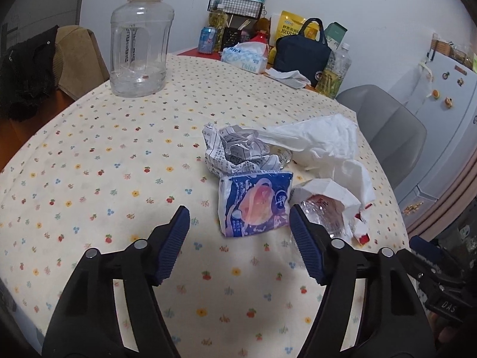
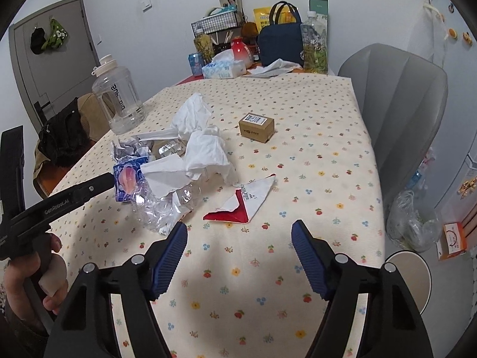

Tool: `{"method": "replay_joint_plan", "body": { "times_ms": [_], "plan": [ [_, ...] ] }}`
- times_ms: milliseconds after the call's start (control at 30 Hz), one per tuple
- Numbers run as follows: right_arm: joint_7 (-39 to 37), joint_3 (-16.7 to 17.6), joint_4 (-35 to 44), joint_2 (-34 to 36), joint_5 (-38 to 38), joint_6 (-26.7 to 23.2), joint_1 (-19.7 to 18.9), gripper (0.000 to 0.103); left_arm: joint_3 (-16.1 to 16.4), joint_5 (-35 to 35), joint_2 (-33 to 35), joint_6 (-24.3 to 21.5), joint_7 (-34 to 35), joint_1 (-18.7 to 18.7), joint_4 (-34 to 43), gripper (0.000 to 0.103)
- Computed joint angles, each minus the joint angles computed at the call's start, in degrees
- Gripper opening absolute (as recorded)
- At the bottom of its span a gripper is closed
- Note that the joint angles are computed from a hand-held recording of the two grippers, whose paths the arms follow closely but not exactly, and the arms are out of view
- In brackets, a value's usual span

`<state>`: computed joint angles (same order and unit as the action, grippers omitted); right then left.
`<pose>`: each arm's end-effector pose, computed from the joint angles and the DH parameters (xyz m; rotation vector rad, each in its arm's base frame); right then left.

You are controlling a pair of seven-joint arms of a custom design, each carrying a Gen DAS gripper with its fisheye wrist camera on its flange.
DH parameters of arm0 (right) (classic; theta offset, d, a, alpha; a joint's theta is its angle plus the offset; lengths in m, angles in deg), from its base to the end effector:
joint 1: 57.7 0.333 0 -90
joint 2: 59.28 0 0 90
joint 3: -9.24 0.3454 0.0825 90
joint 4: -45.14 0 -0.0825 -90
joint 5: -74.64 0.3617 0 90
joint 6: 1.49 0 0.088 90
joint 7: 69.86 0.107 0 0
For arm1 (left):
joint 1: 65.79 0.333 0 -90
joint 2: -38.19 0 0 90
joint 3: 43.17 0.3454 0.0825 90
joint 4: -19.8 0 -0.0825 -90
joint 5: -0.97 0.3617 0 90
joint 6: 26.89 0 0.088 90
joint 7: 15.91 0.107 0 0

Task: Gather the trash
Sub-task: 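Lower the left tool onto the blue-and-white snack wrapper and close it, then close the right tool on the red-and-white paper scrap while the left holds the wrapper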

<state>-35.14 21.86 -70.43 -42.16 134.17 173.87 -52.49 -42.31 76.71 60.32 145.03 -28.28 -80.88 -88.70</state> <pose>0.6066 0.1124 0.4062 -1.8666 1.4781 -0.4292 0.5991 -0.2250 0.3850 -2.0098 1.5208 -0.9319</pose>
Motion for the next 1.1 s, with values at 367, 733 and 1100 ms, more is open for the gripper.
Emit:
{"method": "replay_joint_plan", "body": {
  "times_ms": [367,733,1100],
  "plan": [
    [11.0,-3.5,4.4,4.8,-12.4,-3.0,2.8,0.071,0.5,-13.9,4.3,0.2,11.7,-0.1,2.8,0.068],
    [20.5,-4.5,6.2,7.5,-23.4,-3.3,4.1,0.073,3.7,-24.6,5.6,8.8,19.7,-1.4,0.3,0.018],
    [25.0,-4.0,6.9,8.4,-28.3,-2.8,3.7,0.071,27.2,-28.5,2.5,18.4,15.4,-21.7,-7.0,0.008]
  ]
}}
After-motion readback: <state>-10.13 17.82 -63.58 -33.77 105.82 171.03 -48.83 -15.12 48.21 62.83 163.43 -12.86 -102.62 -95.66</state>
